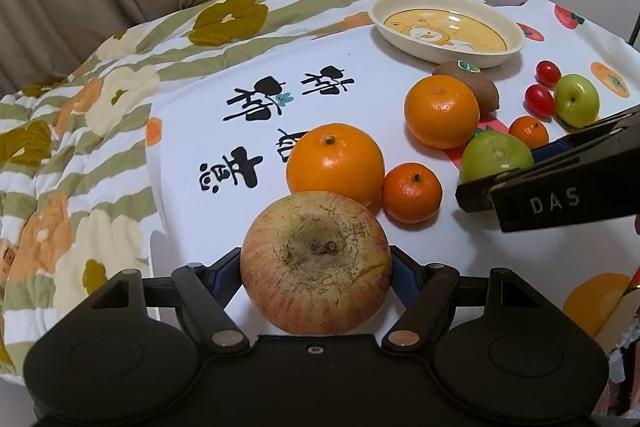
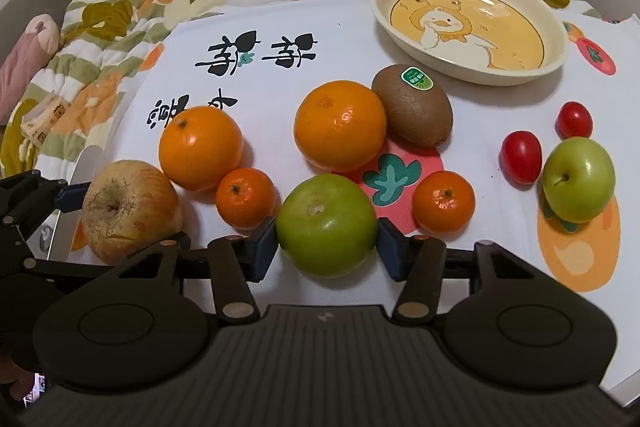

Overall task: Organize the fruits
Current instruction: 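Carry both apples into the cream bowl and open both tools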

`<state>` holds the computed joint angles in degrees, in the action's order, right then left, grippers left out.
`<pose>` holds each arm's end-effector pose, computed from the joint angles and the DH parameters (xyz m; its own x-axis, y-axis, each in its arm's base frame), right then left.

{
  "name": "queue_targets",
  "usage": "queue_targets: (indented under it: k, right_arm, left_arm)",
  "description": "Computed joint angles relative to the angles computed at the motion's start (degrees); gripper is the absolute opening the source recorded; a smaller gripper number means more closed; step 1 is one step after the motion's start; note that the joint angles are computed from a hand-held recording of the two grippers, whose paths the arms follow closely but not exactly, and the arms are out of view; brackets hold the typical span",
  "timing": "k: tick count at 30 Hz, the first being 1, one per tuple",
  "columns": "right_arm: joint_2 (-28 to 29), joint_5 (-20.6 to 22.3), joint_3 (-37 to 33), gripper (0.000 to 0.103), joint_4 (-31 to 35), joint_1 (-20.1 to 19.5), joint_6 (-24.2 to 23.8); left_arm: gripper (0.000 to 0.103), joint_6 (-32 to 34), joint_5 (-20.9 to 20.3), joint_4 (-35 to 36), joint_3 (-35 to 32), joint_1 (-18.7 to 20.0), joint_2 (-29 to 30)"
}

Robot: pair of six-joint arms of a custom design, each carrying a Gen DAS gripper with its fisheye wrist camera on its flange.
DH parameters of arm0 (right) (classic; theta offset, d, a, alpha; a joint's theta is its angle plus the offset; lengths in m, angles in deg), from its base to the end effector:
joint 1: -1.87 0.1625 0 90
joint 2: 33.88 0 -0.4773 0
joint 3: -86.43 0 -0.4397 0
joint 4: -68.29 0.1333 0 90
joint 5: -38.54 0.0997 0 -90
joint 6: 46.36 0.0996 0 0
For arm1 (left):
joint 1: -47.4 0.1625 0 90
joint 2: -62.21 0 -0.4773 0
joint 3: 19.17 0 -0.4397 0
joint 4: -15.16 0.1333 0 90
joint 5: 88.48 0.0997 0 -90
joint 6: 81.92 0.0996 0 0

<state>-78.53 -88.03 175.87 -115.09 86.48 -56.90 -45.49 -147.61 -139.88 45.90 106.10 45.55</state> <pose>0.0006 -0.7811 0.2100 -0.7562 0.3911 0.5246 -0.0775 0.7426 -0.6653 -0.2940 -0.8384 -0.0829 -0.3559 0.7440 -0.5655 0.8813 0.4684 0.0617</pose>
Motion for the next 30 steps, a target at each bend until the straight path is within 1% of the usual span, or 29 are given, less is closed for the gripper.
queue_targets:
  k: [8, 13, 19, 24, 30]
  right_arm:
    - [-2.72, 0.46, 2.45, 0.068, -2.21, 0.50, -1.70]
    - [-5.74, 1.11, 4.02, 0.068, -2.96, 0.60, -3.48]
    - [-10.24, 3.82, 5.22, 0.068, -2.03, -0.79, -6.65]
    - [-14.10, 7.10, 4.70, 0.068, 0.36, -2.85, -10.90]
    - [-16.62, 10.47, 1.61, 0.068, 3.65, -5.75, -16.17]
  left_arm:
    - [0.078, -2.77, 1.33, -2.52, 2.50, -1.21, -1.66]
    - [0.078, -6.35, 2.64, -2.82, 2.67, -2.92, -2.05]
    - [0.078, -10.71, 4.90, -3.79, 1.40, -5.77, -1.16]
    - [0.078, -14.72, 6.97, -3.32, -2.07, -8.30, 1.12]
    - [0.078, -17.37, 8.12, -2.07, -9.77, -10.46, 6.08]
